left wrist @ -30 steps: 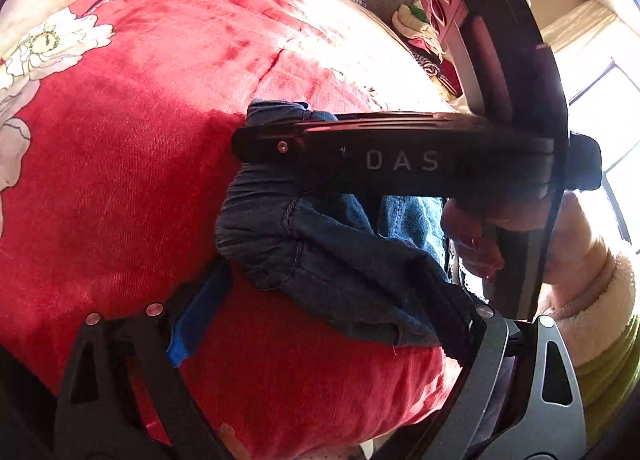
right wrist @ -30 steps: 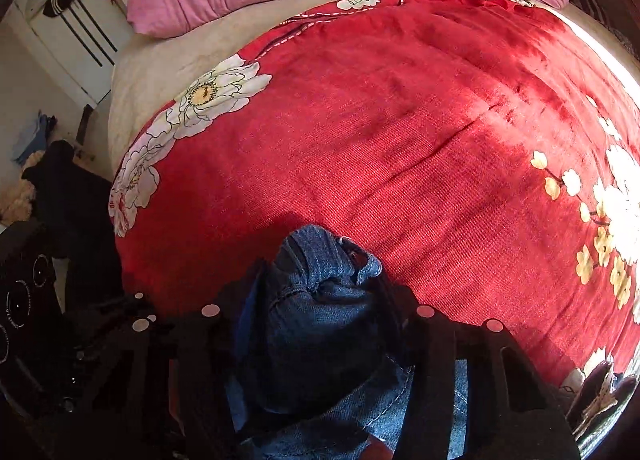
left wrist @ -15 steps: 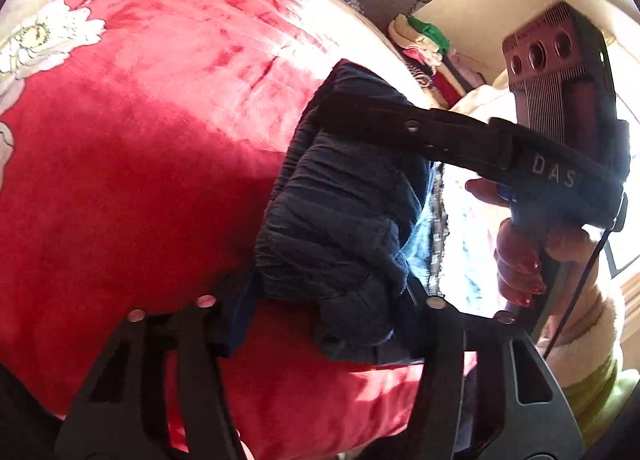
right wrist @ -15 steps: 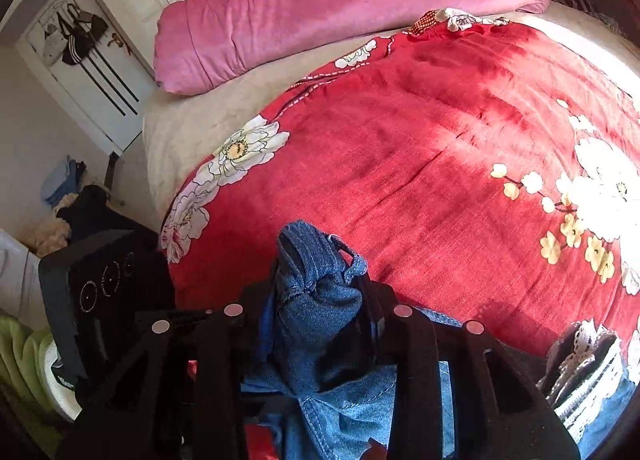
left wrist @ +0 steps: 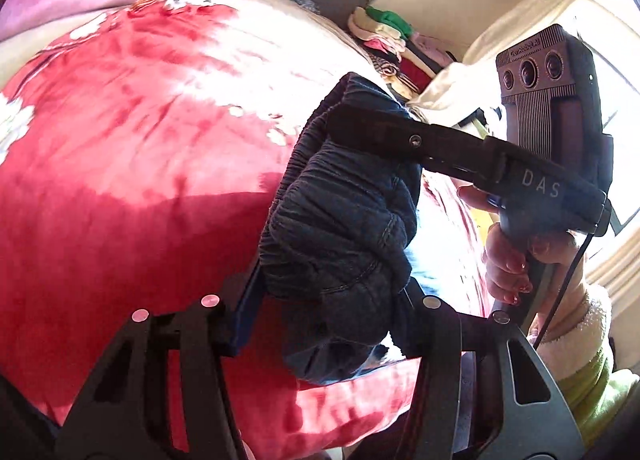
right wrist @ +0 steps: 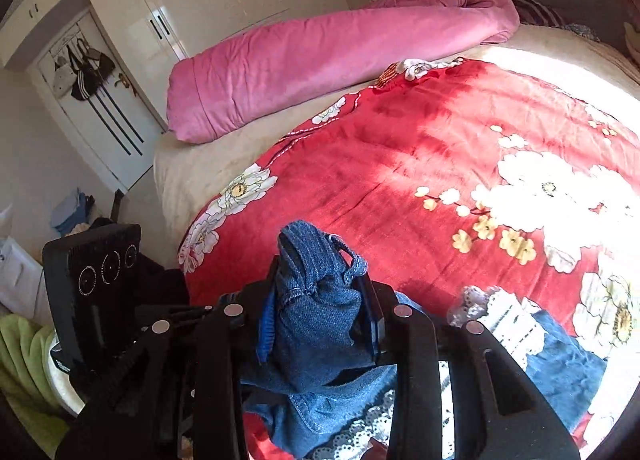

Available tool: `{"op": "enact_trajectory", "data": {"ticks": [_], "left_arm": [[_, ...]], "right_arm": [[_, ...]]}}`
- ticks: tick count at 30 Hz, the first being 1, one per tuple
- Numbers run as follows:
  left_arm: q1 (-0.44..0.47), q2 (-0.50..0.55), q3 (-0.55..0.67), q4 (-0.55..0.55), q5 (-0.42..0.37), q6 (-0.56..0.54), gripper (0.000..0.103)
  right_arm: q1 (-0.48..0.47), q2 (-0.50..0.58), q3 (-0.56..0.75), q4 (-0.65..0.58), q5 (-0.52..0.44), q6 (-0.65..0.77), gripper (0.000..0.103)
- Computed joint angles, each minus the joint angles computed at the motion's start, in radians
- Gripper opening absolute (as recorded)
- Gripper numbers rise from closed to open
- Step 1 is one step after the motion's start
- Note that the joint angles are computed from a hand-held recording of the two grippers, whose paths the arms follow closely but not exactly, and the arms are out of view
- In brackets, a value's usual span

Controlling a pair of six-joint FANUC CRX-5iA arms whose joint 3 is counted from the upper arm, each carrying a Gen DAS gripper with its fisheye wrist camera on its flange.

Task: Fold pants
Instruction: 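Lift the waistband with both grippers and fold it over toward the lace hem, then lower the folded waist onto the pants and open both grippers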

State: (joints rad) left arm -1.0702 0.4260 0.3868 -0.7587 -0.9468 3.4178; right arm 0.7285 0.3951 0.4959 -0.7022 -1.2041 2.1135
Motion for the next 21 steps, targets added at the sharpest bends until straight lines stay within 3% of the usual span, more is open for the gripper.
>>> {"op": "enact_trajectory", "data": {"ticks": [10,21], "left_arm": [[0.046,0.168,0.249,0.144,-0.051,-0.280,0.045],[0.031,0.276,0.389,0.209,-0.091,-0.378,0.051]], "right_arm": [[-0.165,-0.058,-0.096,-0.120,-0.015,0.084,0.033],[-0.311,-0.116,-0.210,-0.195,0.003,0.060,0.051]]}}
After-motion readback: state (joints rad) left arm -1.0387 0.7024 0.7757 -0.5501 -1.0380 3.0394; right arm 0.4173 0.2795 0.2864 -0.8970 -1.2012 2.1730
